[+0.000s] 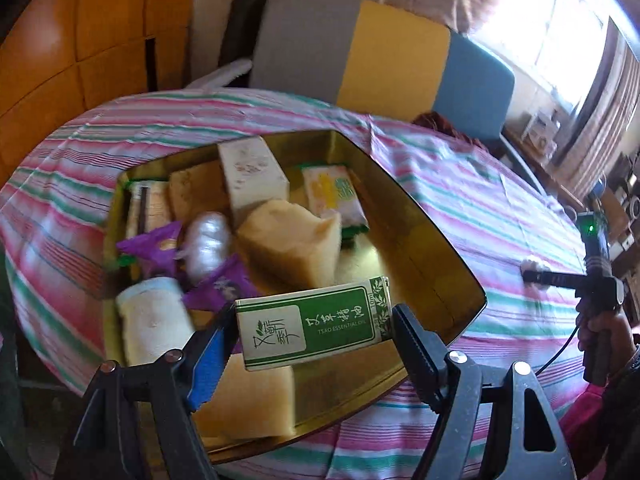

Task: Organize objects
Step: 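Carry the green box to the gold tray and open the left tool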

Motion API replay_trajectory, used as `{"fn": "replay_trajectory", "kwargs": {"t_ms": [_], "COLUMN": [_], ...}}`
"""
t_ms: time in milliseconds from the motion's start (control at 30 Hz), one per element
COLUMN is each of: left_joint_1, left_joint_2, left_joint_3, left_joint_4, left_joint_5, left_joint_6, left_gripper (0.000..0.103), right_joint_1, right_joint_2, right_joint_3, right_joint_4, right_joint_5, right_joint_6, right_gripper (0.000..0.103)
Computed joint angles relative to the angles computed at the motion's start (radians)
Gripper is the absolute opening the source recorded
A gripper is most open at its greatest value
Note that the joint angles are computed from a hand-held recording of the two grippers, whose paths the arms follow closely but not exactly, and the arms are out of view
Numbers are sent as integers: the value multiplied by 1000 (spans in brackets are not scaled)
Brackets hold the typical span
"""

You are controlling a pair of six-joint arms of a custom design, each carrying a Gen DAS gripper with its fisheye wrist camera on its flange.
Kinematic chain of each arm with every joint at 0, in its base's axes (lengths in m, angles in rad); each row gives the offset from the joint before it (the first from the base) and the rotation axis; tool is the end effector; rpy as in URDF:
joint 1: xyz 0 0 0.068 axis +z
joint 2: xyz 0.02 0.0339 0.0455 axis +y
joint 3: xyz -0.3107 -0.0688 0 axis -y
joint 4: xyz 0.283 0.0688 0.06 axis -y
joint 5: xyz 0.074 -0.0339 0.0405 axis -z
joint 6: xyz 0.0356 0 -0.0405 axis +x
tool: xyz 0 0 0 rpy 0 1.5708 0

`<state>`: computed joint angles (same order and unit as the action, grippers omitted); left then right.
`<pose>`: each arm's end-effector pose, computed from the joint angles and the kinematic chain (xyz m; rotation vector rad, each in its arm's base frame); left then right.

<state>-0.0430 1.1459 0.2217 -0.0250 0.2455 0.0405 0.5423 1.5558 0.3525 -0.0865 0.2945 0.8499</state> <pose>0.1730 -0.0161 0.1186 0.2037 2.4978 -0.3099 0.1792 0.0959 0.0778 0.4763 2.6975 -0.0633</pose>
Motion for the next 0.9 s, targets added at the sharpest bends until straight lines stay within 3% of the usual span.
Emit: {"fn": "replay_trajectory", "kwargs": {"t_ms": [233,367,667,900], "left_joint_1": [-131,-117,-100,-50], "left_joint_2": [256,356,257,49], "left_joint_3": [41,48,1,-8], "left_joint_4": [148,191,209,99], "left_joint_5": [-104,-71,-102,-132], "left_joint_6": [-69,-70,-70,-54], "left_gripper": [79,81,82,82], "right_joint_1": [4,-1,-1,-7], "right_joint_2": [2,8,1,14], "right_joint_3": [3,4,2,2], "right_joint_4": [-5,0,-6,4], "right_joint_5": [5,4,6,16], "right_joint_6": [-1,-9,-12,-28], "right_gripper": [36,36,36,36]}}
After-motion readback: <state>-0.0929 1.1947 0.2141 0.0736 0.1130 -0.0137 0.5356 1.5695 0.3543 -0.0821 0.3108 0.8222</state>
